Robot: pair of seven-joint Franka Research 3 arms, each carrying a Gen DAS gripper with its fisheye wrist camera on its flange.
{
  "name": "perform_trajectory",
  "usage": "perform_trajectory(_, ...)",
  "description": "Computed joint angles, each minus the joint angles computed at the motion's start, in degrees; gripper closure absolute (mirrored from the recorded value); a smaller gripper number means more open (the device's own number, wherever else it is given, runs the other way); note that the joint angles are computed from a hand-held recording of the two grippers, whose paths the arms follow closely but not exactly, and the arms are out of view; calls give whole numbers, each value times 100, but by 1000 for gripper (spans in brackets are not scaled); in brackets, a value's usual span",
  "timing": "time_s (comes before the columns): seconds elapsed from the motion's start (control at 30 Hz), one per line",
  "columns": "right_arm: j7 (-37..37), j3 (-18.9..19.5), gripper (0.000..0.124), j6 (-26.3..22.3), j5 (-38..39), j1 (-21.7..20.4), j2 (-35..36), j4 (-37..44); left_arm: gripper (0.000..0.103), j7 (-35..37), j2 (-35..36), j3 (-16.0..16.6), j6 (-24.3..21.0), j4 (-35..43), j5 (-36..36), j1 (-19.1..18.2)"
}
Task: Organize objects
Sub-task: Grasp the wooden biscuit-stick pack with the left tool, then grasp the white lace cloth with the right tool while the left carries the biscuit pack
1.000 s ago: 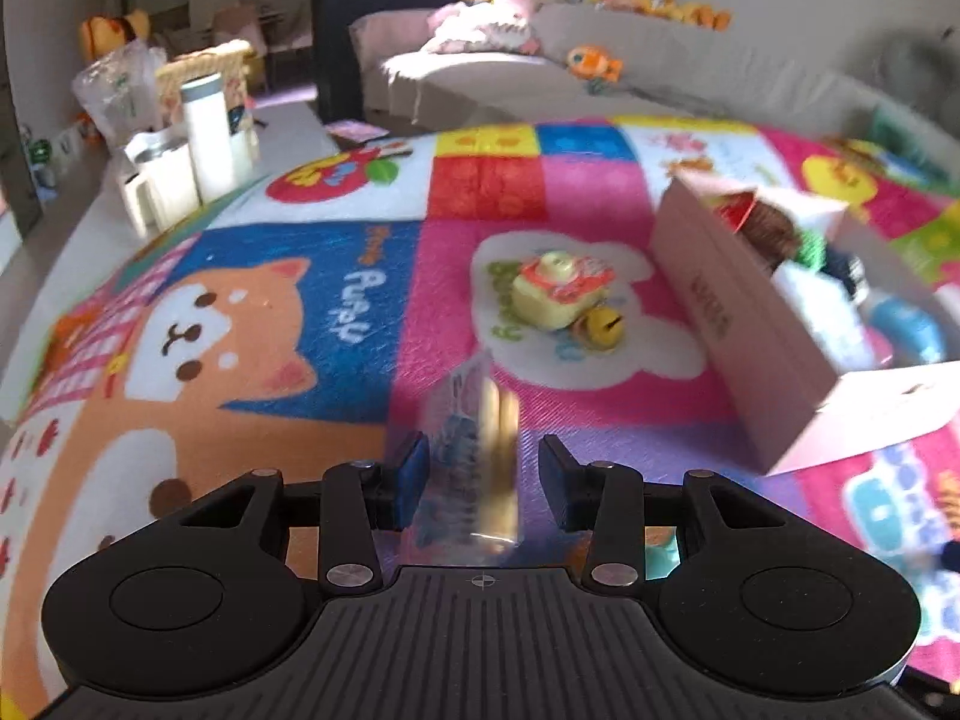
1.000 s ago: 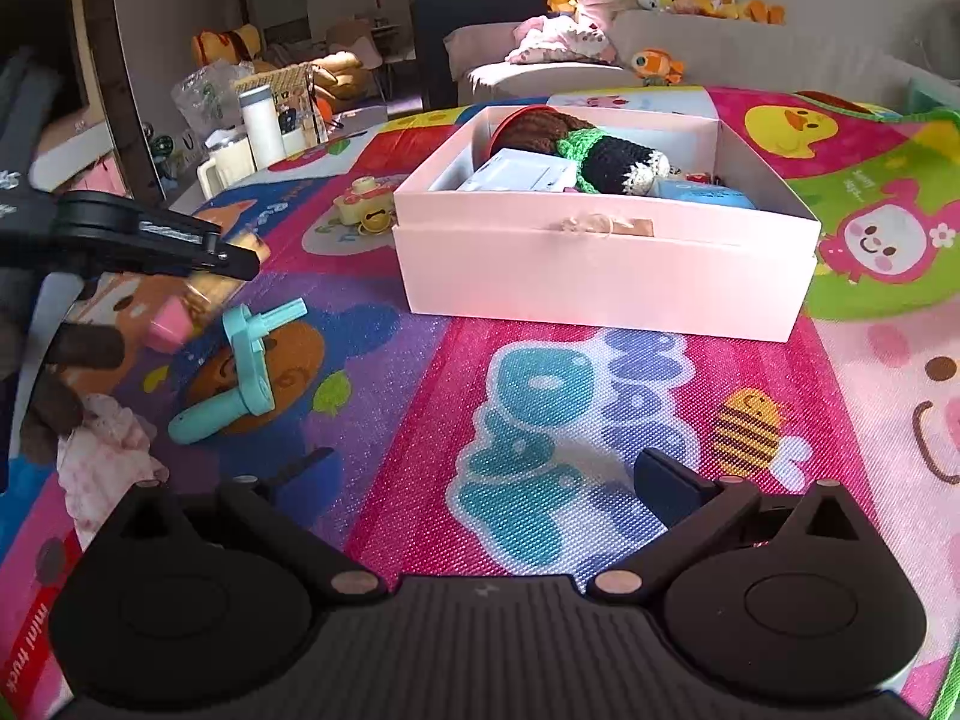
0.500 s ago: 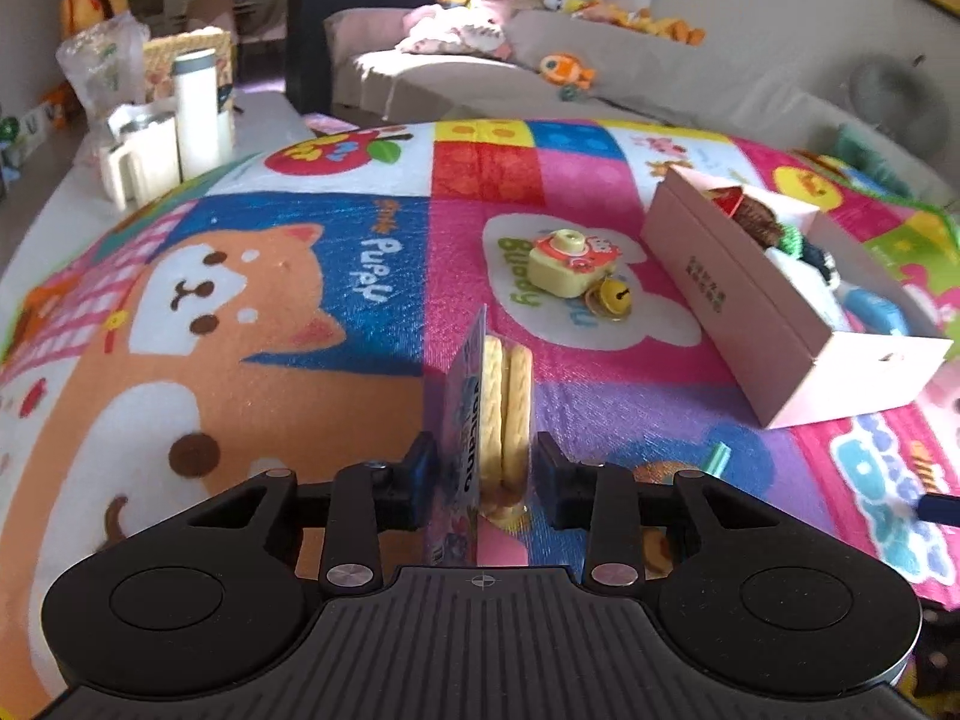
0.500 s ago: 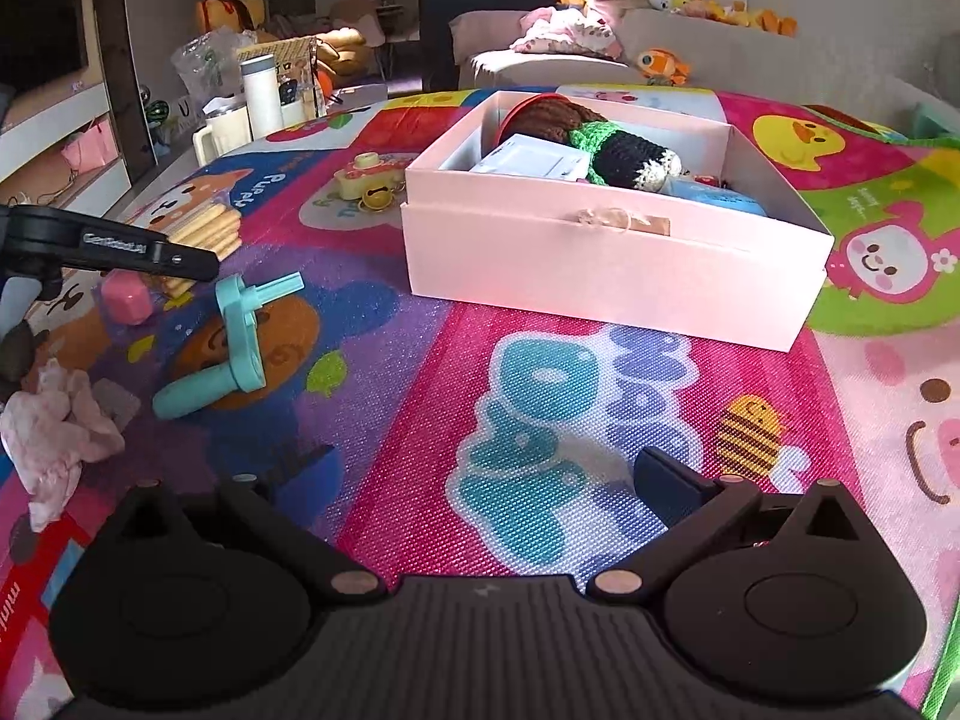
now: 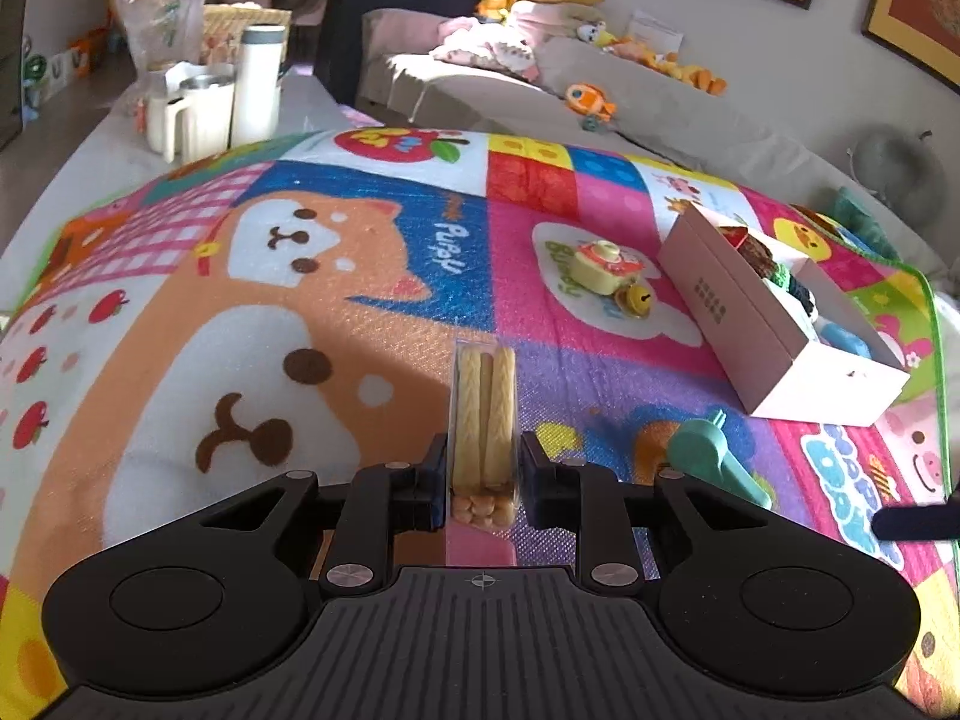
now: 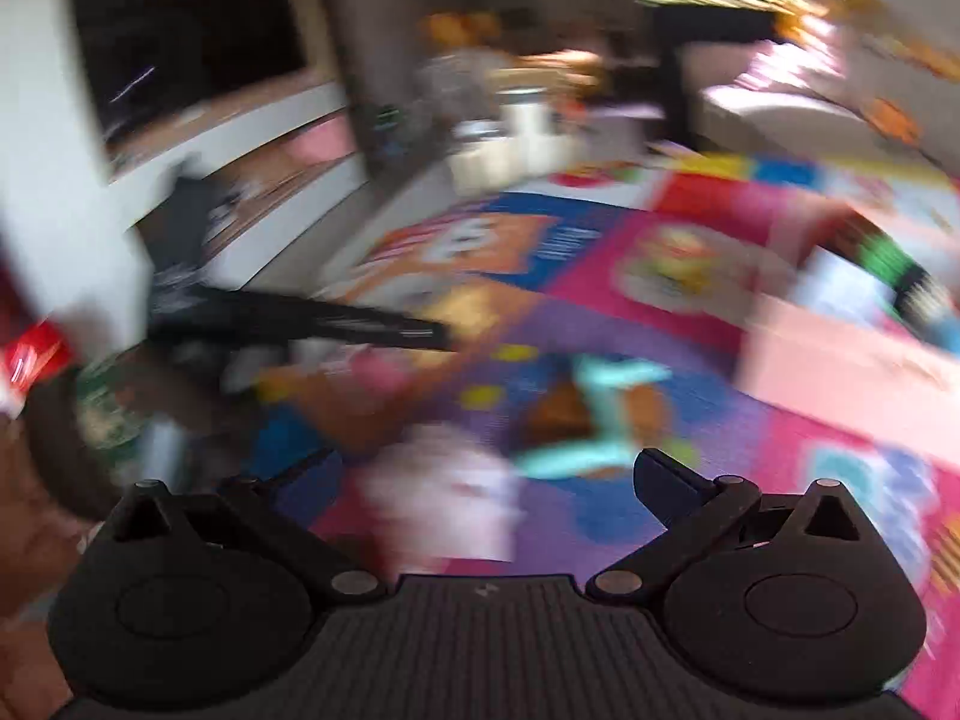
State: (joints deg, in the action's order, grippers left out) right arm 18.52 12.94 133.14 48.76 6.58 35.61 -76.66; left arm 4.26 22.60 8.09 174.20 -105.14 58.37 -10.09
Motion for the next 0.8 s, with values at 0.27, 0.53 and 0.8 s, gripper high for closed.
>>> perform_trajectory(0.27,-94,-275,93,939,-1054,643,-199,-699,77,-5,-64,-12,202,-128,51,-62)
perform_trajectory(0.53,236,-400,93,1302,-1230,251,-269,-750,77,664,118,-341,713,-79,-602,11)
perform_trajectory(0.8,-243,-125,46,3720,-1145,25,-382,-1470,76,1588,57,-522,219,-94,-1435,-149)
